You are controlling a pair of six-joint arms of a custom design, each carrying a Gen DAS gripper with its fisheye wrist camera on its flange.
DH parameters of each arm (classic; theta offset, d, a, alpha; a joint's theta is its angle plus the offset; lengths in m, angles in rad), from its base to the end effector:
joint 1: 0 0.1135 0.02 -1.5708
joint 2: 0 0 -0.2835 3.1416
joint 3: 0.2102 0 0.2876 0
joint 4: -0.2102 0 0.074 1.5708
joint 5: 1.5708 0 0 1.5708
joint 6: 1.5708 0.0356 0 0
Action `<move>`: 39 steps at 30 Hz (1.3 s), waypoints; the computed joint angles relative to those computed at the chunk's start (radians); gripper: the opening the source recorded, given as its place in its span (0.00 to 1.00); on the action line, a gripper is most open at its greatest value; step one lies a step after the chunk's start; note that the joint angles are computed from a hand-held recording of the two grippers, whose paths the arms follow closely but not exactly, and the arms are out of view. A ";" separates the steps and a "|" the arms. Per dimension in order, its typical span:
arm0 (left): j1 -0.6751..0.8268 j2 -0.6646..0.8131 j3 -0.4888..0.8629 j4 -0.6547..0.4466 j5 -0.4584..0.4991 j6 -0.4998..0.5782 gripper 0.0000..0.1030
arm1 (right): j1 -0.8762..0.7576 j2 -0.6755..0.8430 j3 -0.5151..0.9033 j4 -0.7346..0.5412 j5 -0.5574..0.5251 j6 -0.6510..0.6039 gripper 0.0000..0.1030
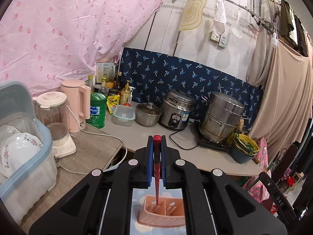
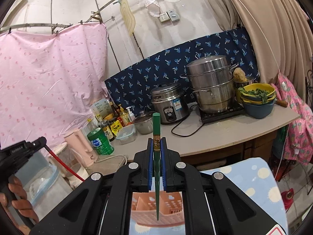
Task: Organize utensils
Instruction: 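Lift both chopsticks into the pink caddy and open both tools, then move both open tools back down to the chopstick row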
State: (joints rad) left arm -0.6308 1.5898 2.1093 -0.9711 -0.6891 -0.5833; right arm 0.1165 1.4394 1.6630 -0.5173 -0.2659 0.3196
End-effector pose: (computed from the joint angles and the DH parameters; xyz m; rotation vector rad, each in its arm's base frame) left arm 0.2807 -0.1770 0.5444 -0.3757 1.8789 -0.1170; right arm 0.3441 0.0497 0.4841 0.0049 1.8901 0.5476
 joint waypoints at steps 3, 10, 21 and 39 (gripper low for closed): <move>0.042 0.014 -0.052 0.043 0.052 -0.004 0.07 | 0.007 0.051 0.005 0.039 0.015 0.006 0.07; 0.090 -0.023 -0.257 0.136 0.112 -0.012 0.07 | 0.033 0.125 -0.046 0.083 0.036 -0.039 0.07; 0.087 -0.124 -0.427 0.126 0.087 -0.053 0.46 | 0.013 0.008 -0.180 0.102 0.113 -0.079 0.46; -0.355 -0.363 -0.586 -0.470 -0.191 -0.572 0.67 | -0.018 -0.591 -0.519 -0.197 0.032 -0.166 0.62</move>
State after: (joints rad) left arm -0.9861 1.2270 1.5228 -1.4407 -0.8803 -1.1554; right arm 0.0982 0.8487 1.1442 -0.7147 -0.2341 0.1534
